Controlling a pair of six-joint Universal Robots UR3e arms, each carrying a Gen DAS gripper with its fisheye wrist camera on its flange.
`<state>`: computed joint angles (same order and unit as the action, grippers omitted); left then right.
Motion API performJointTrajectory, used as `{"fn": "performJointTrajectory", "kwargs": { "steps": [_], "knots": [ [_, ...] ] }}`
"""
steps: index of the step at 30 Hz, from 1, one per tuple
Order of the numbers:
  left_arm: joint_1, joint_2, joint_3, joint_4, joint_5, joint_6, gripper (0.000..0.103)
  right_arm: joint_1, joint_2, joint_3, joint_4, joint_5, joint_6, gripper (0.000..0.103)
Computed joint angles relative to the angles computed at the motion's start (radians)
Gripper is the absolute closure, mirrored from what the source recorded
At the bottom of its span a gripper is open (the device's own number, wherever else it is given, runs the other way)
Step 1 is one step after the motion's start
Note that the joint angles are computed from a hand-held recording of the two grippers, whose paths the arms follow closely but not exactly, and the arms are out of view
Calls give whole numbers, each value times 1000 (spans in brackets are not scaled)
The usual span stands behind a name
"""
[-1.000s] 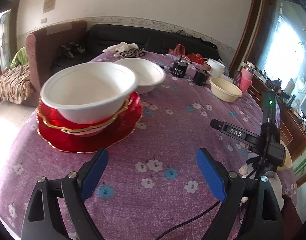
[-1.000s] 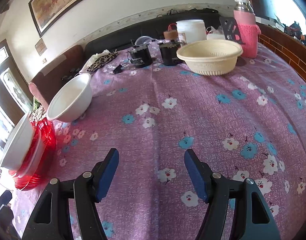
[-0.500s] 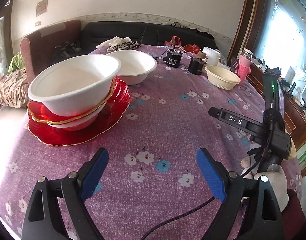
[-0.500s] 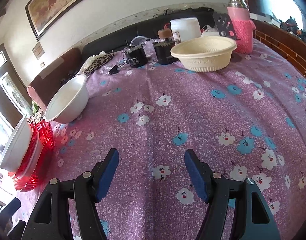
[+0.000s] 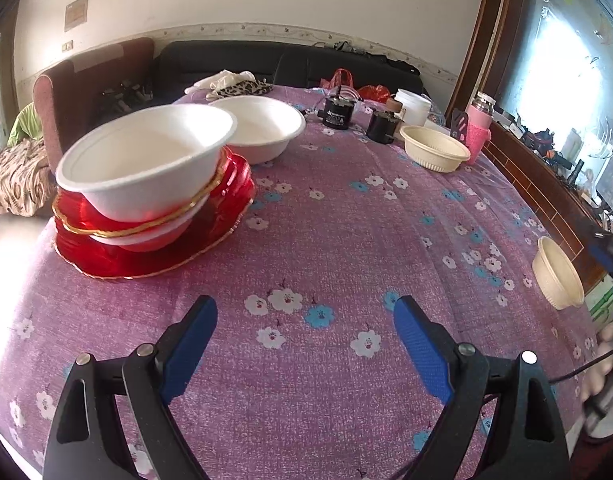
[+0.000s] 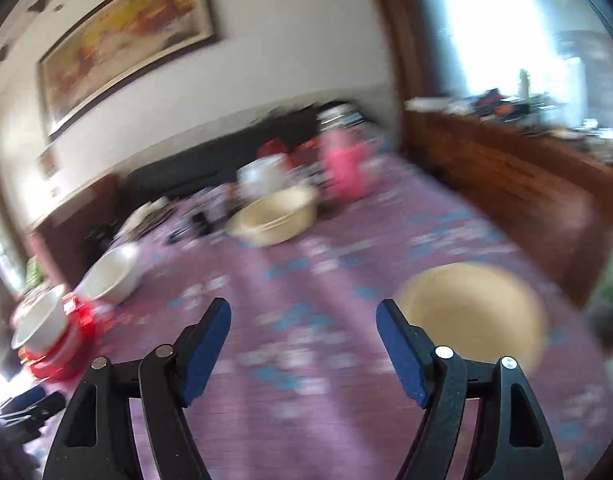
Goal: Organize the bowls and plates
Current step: 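Move the right tool toward the beige plastic plate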
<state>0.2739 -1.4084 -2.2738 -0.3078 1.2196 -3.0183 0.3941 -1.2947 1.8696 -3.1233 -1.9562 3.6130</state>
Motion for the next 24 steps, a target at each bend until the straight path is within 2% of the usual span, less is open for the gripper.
{"fn": "performJointTrajectory", "kwargs": {
  "steps": [3,5,7,11,14,16,24],
  "knots": [
    [-12,-11,9,-7,-13,-4,14,-90,-154,172,-17,-52,34,18],
    [-20,-13,16,-17,-24,-4,14,-183,-249,263,23,-54,83,18],
    [-39,-19,25,-17,-8,-9,14,-287,-331,348,32,17,117,18],
    [-85,-33,47,-13,25,-29,14,-519,-435,484,56,245,119,18],
    [-116,-45,59,-10,47,-38,14,-605,-428,524,43,354,103,18],
    [-140,-57,71,-14,62,-43,14,-617,-399,534,15,388,100,18],
    [-151,-50,65,-14,67,-48,14,-578,-253,453,-2,390,76,18]
  ]
}}
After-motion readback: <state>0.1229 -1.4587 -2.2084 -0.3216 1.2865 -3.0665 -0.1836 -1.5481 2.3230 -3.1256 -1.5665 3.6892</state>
